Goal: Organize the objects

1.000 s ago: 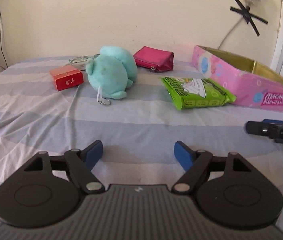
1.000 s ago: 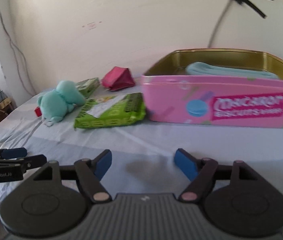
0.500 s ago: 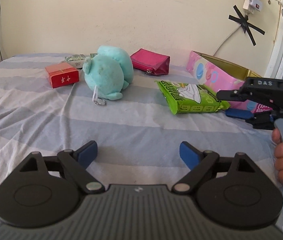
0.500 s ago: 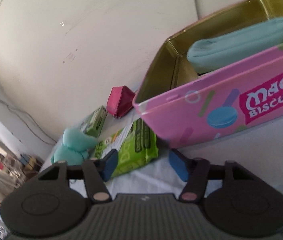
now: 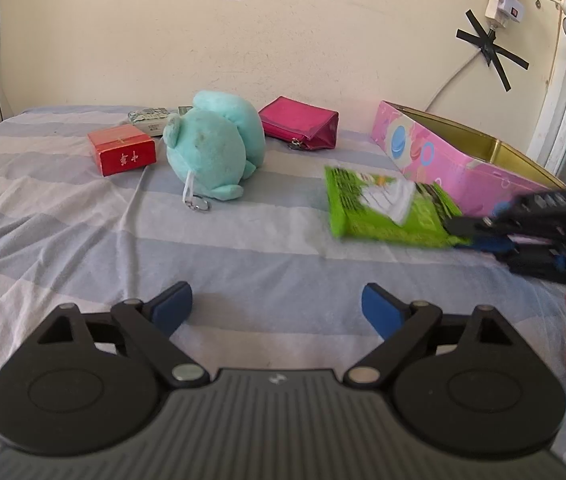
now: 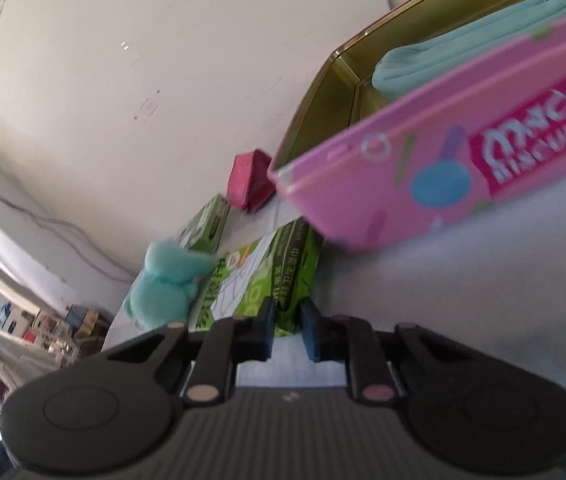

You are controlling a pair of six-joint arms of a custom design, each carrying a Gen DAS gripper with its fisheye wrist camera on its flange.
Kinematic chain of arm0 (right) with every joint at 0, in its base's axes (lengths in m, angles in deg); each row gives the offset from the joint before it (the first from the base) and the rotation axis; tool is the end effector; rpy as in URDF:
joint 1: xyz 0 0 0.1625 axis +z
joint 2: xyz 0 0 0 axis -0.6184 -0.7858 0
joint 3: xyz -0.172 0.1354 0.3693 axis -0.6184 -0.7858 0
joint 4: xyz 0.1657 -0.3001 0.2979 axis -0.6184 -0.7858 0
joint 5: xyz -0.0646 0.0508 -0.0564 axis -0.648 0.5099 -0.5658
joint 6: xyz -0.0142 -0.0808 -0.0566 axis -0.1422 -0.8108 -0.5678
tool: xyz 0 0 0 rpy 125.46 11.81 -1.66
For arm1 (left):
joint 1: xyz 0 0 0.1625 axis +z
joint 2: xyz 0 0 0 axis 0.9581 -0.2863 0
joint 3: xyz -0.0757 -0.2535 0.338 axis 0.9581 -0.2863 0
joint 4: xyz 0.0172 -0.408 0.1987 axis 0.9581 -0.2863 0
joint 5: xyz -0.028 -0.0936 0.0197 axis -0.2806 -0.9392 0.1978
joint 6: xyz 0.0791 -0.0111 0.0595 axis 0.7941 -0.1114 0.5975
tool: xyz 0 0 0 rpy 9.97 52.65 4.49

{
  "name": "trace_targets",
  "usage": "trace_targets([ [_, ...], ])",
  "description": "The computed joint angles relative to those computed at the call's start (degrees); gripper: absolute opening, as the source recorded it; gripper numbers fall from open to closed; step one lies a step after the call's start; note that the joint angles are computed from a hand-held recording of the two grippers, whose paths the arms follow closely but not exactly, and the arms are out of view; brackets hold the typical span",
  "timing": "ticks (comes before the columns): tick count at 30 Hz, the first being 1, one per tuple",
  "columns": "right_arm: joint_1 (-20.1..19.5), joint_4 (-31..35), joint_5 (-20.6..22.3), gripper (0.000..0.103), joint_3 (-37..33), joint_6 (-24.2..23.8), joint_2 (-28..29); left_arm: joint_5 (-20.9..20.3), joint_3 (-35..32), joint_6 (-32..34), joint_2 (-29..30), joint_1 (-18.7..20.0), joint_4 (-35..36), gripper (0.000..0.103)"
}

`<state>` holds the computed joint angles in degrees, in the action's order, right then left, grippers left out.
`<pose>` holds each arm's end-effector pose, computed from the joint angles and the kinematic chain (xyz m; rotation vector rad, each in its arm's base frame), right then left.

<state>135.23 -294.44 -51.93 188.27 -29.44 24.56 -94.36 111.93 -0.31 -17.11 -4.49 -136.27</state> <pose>0.1960 -0.5774 -0.0085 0.0476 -2.8592 1.2548 0.0146 -0.4834 0.1912 0.5248 2.2941 -1.1546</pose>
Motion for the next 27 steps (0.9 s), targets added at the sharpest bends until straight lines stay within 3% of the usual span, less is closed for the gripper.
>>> trace_targets([
  [6,0.1,-7.6,-1.7,0.014,10.3,-2.3,-4.0,-1.0,-0.2,-0.7,-0.6,0.3,1.5,0.096],
  [10,0.0,-14.1,-4.4,0.015,17.0,-3.5,-6.3,1.4,-0.3,-1.0,-0.2,-0.8,2.3,0.096],
  [12,-1.0,-17.3,-3.5,0.015,19.8,-3.7,-7.1,1.5,-0.1,-2.4,-0.6,-1.5,4.0,0.096],
  [21,-0.5,-26.2,-6.3,0.040,22.3,-8.5,-6.6,-7.6,-0.5,-7.2,-2.9,-5.0,16.2,0.095],
  [27,0.8,-27.5,-9.0,0.045,21.1,-14.3,-5.3,-15.2,-4.2,-13.8,-1.7,-4.5,25.2,0.087],
])
